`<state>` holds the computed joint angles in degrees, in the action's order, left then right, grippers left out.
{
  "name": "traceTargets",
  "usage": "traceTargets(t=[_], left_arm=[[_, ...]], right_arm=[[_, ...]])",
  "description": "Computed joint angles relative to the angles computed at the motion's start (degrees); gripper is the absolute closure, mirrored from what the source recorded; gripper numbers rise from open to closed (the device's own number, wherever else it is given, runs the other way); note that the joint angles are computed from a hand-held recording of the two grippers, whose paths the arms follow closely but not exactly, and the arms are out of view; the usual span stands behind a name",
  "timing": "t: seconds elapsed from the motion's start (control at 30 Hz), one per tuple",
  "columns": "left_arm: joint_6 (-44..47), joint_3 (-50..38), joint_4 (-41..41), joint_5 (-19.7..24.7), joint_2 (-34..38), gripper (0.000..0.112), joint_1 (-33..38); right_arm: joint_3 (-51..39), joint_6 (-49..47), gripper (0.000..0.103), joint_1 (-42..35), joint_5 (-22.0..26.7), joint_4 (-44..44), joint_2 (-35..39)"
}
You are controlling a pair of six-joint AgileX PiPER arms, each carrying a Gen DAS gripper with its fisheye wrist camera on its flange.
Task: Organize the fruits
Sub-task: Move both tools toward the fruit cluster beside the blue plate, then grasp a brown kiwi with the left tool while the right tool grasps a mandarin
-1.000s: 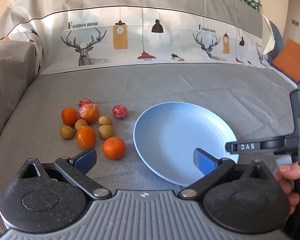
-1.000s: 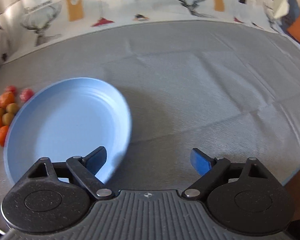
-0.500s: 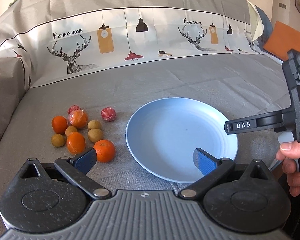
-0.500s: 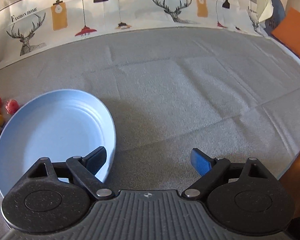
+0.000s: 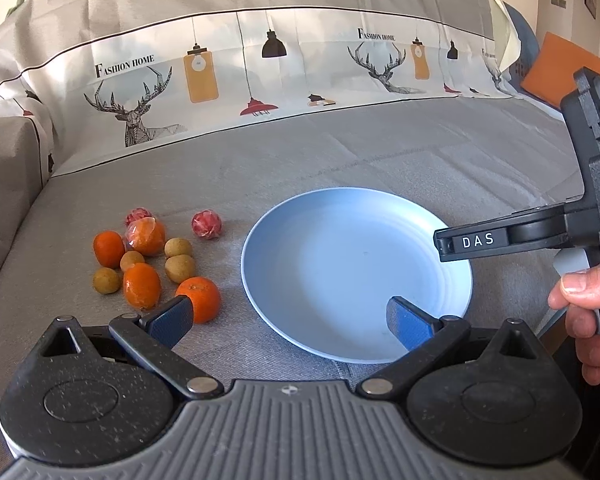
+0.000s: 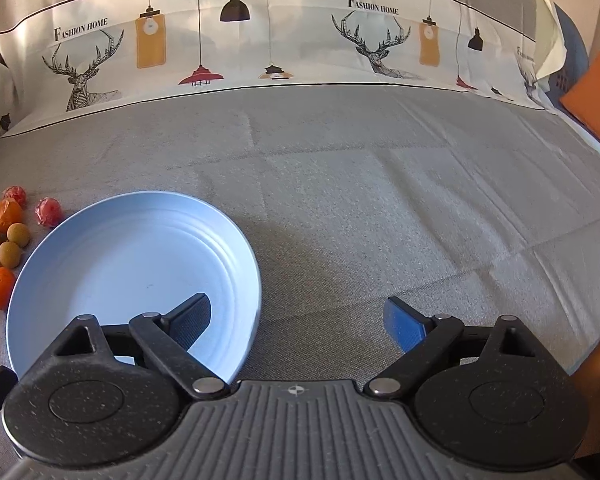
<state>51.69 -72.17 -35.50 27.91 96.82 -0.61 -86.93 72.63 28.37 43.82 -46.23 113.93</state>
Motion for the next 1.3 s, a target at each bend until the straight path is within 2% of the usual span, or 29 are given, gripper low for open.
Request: traceTargets(t=[0.53, 0.8, 0.83, 0.9, 0.97, 1.03, 1.13, 1.3], left_arm=[[1.9, 1.2, -1.7, -1.1, -0.6, 0.01, -0.2], [7.8, 3.9, -6.6, -2.9, -2.5, 0.01, 0.1], [8.4, 3.9, -7.1, -2.6, -2.6, 0.014, 0.4], [8.8, 3.1, -8.3, -0.7, -2.8, 0.03, 1.6], [7.9, 0.0, -8.9, 4.1, -2.0, 0.065, 3.8], [6.7, -3.8, -9.2, 9.0, -0.9, 0.083, 6.2], [8.1, -10.2, -11.0, 14.2, 1.2, 0.086, 9.7], [8.5, -23.7, -10.6, 19.1, 9.2, 0.085, 15.2]], right_arm=[[-1.1, 1.0, 0.009, 1.1, 0.7, -1.8, 0.7], [0.5, 3.6, 0.012, 1.8, -2.3, -5.3, -0.4], [0.9, 4.2, 0.014, 1.9, -2.9, -6.0, -0.6], [1.7, 5.4, 0.02, 2.0, -4.1, -7.3, -1.3], [2.7, 6.9, 0.027, 2.0, -5.7, -8.8, -2.0], [4.2, 9.2, 0.043, 1.7, -8.6, -10.8, -3.1], [6.5, 12.8, 0.051, 1.3, -13.8, -14.1, -4.9], [8.0, 17.3, 0.052, 1.7, -21.1, -21.8, -6.1]])
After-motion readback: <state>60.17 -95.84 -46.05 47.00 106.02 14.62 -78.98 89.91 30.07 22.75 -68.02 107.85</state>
